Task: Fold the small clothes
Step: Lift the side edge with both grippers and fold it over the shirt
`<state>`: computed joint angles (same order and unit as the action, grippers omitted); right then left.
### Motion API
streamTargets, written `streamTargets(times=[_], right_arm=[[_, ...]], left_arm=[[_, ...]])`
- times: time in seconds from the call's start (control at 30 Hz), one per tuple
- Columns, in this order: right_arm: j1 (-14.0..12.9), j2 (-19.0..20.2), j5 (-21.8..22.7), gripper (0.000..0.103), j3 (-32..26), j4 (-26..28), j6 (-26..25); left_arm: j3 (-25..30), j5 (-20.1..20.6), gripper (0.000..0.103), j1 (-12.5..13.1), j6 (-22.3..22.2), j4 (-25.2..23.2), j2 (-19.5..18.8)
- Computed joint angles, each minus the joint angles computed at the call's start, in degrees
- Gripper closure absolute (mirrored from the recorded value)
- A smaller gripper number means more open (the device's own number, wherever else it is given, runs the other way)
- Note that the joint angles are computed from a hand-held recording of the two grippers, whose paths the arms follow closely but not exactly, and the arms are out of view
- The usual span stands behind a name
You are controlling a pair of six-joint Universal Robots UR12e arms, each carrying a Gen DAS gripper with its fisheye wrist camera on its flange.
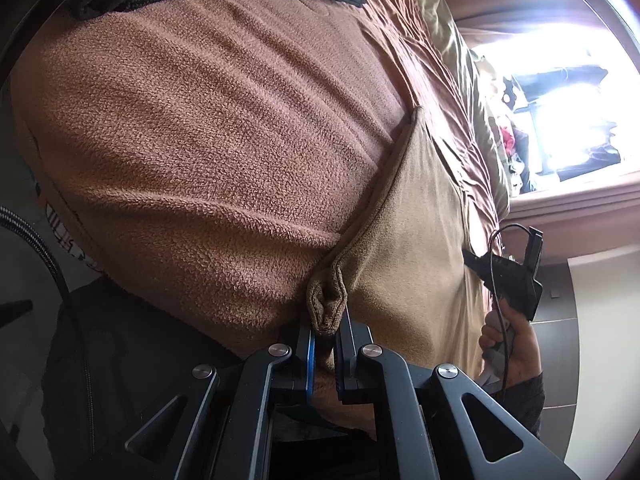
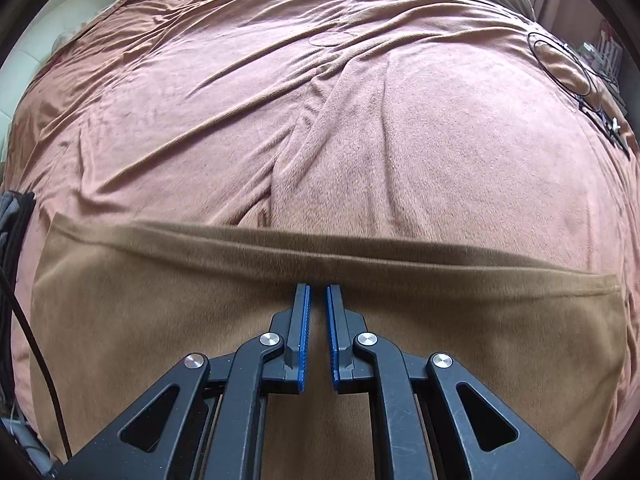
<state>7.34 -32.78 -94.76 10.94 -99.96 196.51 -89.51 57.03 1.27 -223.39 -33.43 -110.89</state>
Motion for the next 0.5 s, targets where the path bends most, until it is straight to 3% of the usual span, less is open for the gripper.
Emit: streamTargets(times=[0.1, 0.13, 0.3, 0.5], right_arm=[[-0.2, 2.2, 0.9, 0.098, -5.0, 2.9, -0.4], [-0.4, 1.4, 1.5, 0.098, -3.7, 2.3, -0.6], [-0.7, -7.2, 4.3, 0.098, 12.5, -5.7, -1.3], [-1.1, -13.9, 9.0, 0.097, 24.1, -10.0, -2.8]], left_arm=[[0.2, 0.0, 0.096, 0.0, -0.3, 0.0, -0.2], [0.2, -0.1, 0.096, 0.0, -0.3, 0.0, -0.1], [-0.4, -1.4, 0.096, 0.4, -0.2, 1.8, -0.1], [-1.2, -6.0, 0.096, 1.4, -2.0, 8.4, -0.1]])
